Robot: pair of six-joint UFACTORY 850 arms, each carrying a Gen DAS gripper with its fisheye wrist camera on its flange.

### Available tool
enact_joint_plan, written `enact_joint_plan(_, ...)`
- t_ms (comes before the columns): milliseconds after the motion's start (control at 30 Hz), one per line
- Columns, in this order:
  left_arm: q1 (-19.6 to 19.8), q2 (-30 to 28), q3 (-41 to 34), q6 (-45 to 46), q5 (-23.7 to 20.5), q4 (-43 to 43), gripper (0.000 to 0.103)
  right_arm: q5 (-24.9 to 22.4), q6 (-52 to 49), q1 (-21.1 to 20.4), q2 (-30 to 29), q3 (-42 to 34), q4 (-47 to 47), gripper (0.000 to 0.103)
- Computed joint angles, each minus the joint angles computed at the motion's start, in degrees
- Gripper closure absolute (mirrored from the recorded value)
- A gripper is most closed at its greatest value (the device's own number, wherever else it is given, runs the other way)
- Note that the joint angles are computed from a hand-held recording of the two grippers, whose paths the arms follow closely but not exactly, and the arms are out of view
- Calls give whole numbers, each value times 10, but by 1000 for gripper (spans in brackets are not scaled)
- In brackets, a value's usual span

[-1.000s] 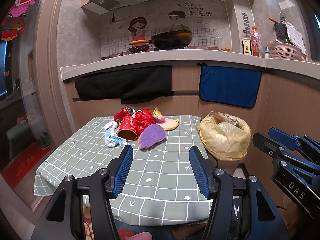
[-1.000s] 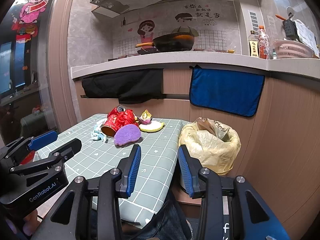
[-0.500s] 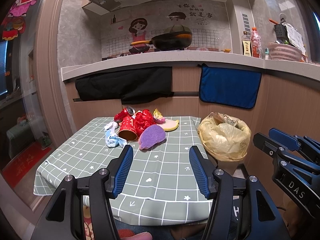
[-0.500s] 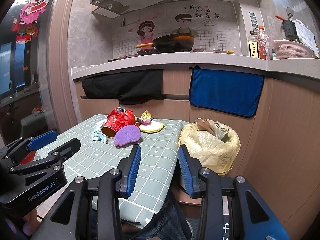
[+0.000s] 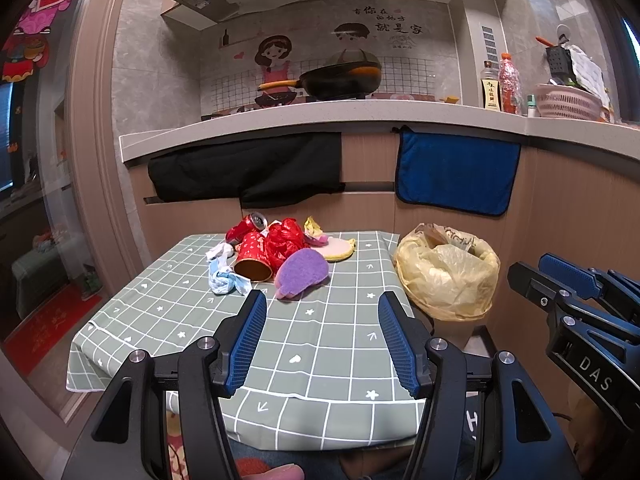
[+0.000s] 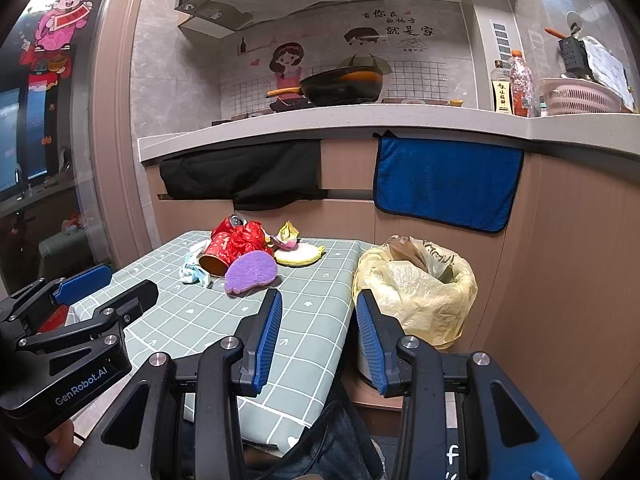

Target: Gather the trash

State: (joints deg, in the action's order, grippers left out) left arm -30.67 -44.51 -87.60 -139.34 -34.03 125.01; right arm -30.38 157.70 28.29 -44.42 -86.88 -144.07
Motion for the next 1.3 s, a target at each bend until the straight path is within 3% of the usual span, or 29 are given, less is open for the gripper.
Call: enact_joint_plan(1300,-4,-5,-15,15,5,-20,44,2,-7,0,-1,-2,9,66)
